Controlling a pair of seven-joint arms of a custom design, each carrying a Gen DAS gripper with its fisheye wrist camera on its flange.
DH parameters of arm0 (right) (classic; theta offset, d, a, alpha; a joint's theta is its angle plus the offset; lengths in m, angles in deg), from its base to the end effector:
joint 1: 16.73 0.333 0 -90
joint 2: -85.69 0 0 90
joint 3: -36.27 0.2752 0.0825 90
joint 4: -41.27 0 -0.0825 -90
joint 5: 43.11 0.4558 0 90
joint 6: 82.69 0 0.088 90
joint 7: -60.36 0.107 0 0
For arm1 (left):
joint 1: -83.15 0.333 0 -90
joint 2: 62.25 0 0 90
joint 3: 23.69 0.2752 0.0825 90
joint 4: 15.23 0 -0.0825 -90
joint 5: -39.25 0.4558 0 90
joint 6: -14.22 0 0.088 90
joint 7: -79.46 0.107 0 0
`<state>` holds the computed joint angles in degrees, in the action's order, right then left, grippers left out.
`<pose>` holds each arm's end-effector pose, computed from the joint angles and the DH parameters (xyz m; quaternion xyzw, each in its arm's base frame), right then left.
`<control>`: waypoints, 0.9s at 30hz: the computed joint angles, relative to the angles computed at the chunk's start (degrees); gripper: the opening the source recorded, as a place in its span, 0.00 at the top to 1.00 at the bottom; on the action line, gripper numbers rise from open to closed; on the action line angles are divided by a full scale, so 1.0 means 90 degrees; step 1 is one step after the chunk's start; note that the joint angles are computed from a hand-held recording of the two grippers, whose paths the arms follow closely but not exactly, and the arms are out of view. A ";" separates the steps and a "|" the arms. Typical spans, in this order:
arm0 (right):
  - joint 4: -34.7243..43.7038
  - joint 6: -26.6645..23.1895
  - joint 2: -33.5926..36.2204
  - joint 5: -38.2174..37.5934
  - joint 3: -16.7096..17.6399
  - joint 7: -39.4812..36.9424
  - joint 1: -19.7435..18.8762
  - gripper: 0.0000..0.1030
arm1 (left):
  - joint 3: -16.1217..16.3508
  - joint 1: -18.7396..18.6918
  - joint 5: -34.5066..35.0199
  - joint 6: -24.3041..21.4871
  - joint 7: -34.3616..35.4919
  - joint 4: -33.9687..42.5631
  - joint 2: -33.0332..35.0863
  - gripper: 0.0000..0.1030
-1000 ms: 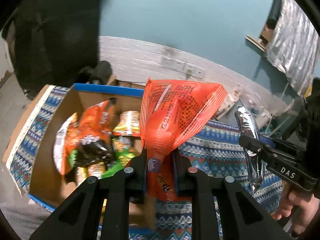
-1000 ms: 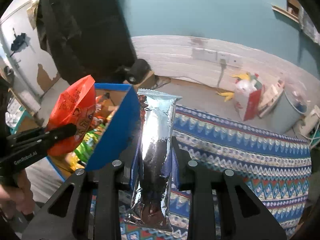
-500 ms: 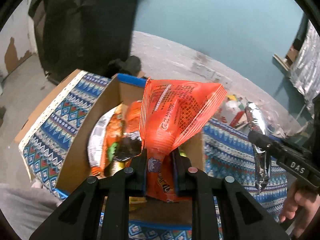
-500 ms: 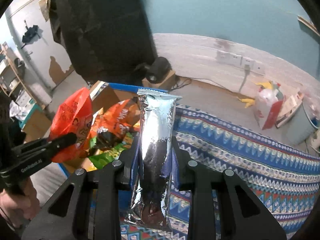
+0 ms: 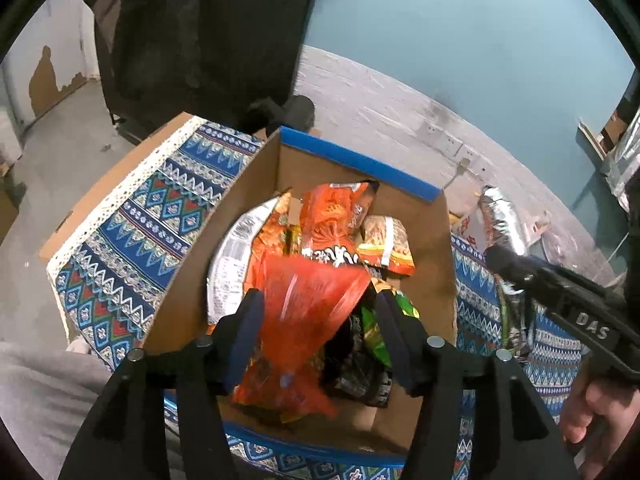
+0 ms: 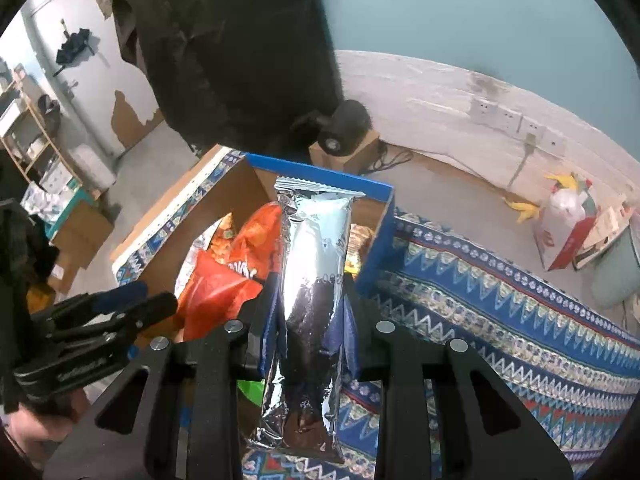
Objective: Organize snacks
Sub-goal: 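Open the left tool to drop the red packet while the right tool drops the foil bag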
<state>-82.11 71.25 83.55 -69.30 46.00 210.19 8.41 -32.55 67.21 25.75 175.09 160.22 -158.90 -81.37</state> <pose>0.5126 0.3748 0.3995 -0.6440 0.6973 -0.1444 0.2795 0.4989 -0.2164 0.3928 -0.6433 0.6984 -0.2955 0.1050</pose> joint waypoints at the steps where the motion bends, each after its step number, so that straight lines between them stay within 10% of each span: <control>1: 0.0051 0.0024 0.0063 0.0062 -0.0010 -0.0061 -0.0003 0.75 | -0.0002 0.0016 0.0013 -0.0010 -0.0021 0.0011 -0.0001 0.40; 19: 0.1381 -0.0008 0.1423 0.1067 -0.0298 -0.1097 0.0268 0.74 | -0.0201 0.0379 0.0732 0.0059 -0.0573 -0.0029 -0.0088 0.31; 27: 0.1141 -0.0096 0.1127 0.0835 -0.0393 -0.0708 0.0388 0.56 | -0.0410 0.0590 0.1399 0.0138 -0.1117 -0.0118 -0.0341 0.22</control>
<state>-71.84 70.39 93.69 -61.78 42.46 203.81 11.90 -36.24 72.53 38.34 176.33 150.17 -159.96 -84.44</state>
